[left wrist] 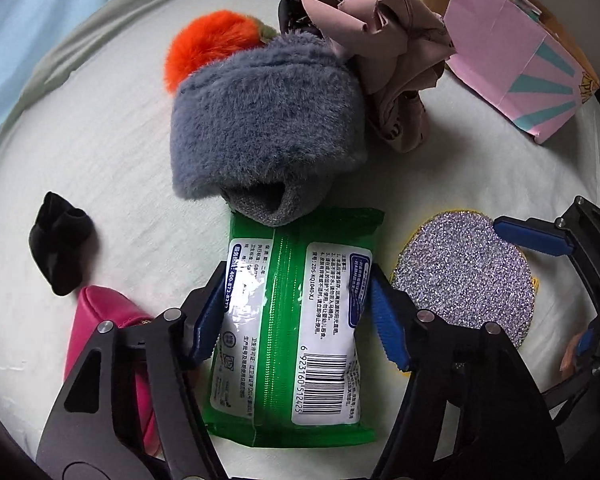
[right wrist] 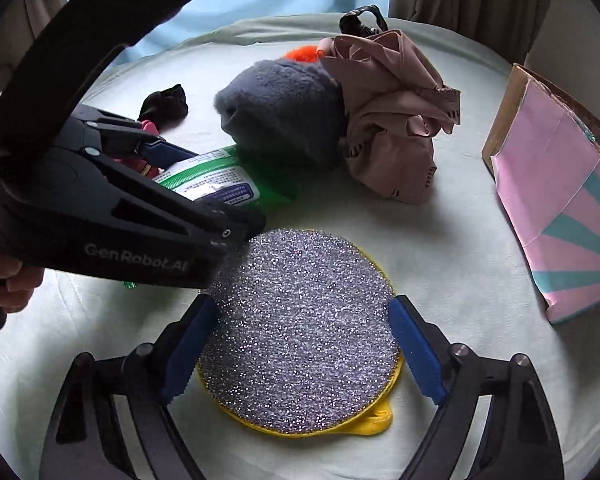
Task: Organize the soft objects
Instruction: 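Grasp the green wet-wipe pack with left tool while right tool grasps glittery sponge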
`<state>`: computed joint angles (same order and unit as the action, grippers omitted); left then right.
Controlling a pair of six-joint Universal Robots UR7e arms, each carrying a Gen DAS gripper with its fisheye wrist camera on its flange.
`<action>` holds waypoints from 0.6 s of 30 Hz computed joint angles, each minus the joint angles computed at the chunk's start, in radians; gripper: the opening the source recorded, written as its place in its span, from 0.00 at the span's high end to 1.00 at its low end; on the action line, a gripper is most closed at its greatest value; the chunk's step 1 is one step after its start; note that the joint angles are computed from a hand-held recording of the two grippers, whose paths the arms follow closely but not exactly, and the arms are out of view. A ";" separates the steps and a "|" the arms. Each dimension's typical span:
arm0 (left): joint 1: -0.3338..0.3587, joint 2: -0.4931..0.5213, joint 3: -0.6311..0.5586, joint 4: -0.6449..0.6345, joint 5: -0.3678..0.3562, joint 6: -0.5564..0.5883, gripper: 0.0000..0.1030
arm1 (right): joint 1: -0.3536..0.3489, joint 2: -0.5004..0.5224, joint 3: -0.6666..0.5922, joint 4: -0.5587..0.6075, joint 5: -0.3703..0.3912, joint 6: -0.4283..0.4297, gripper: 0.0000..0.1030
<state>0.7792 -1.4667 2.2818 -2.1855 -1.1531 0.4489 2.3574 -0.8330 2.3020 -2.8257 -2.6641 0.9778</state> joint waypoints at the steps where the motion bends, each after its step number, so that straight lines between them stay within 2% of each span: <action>1: -0.004 -0.006 0.005 0.000 0.001 0.001 0.44 | 0.002 0.002 0.002 -0.008 0.003 0.001 0.18; 2: -0.006 -0.011 0.005 0.005 -0.002 -0.001 0.49 | 0.000 0.005 0.005 -0.022 0.005 -0.007 0.20; 7: -0.021 -0.037 0.014 0.021 -0.001 -0.023 0.57 | 0.004 0.018 0.001 -0.057 0.018 -0.052 0.34; 10: -0.024 -0.046 0.010 0.034 0.002 -0.044 0.60 | 0.005 0.030 -0.007 -0.091 0.033 -0.096 0.47; 12: -0.033 -0.056 0.008 0.046 0.007 -0.067 0.61 | 0.009 0.030 -0.010 -0.118 0.049 -0.119 0.59; 14: -0.043 -0.067 0.005 0.064 0.011 -0.092 0.62 | 0.020 0.016 -0.015 -0.095 0.055 -0.097 0.65; 18: -0.070 -0.098 -0.013 0.118 0.009 -0.151 0.62 | 0.048 -0.038 -0.028 0.015 0.051 -0.047 0.67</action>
